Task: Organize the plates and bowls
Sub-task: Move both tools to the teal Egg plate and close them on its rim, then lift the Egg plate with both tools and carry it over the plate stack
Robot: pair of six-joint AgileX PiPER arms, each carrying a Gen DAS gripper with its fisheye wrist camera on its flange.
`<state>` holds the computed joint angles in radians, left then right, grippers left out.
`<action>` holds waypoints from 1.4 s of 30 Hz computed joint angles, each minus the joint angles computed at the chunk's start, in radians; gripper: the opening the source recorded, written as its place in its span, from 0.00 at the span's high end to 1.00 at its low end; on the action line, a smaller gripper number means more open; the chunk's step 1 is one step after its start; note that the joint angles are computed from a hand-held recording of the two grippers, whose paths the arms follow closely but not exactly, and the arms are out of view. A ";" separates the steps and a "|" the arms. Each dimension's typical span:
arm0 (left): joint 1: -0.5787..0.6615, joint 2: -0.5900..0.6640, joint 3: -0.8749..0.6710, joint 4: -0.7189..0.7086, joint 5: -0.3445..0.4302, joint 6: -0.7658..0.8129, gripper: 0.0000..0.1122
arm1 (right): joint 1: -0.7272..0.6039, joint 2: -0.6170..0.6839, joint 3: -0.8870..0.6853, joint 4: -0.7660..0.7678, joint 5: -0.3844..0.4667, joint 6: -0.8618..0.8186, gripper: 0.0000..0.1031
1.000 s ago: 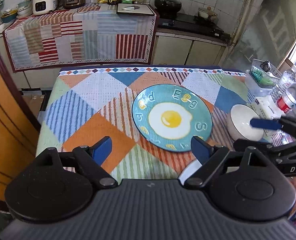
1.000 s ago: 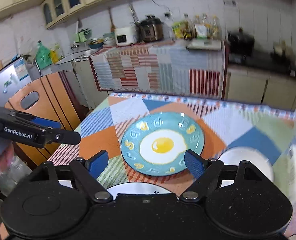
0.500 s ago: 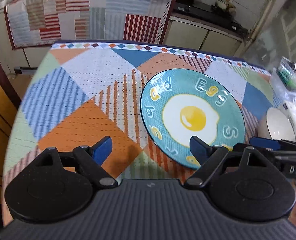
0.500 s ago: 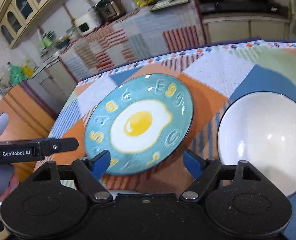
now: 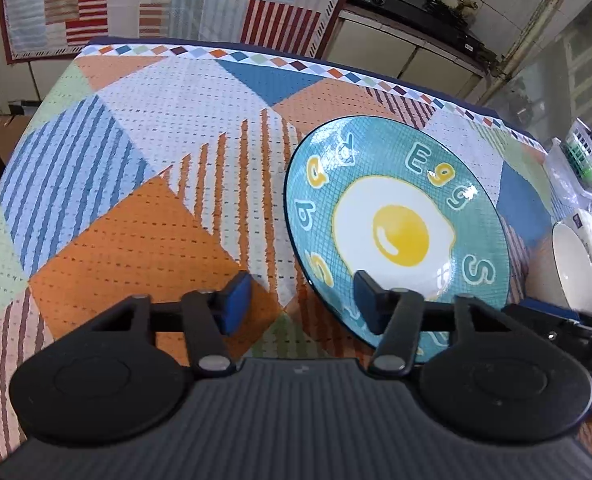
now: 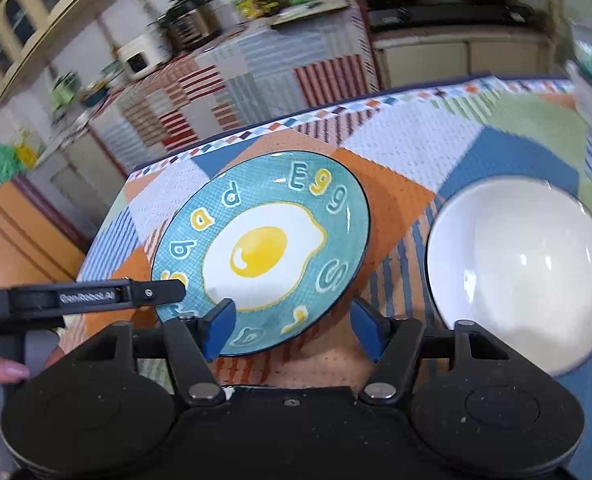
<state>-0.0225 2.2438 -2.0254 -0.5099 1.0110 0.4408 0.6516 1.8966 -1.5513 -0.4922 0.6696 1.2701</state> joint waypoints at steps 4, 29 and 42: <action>-0.005 0.027 -0.041 0.008 0.014 -0.009 0.69 | 0.010 -0.014 -0.003 0.058 -0.001 0.131 0.41; 0.004 -0.048 0.054 -0.034 0.034 -0.047 0.83 | -0.053 0.050 0.005 0.062 -0.094 0.050 0.81; 0.069 -0.298 0.227 -0.112 0.173 0.022 0.82 | -0.019 -0.175 0.130 0.154 -0.099 -0.095 0.80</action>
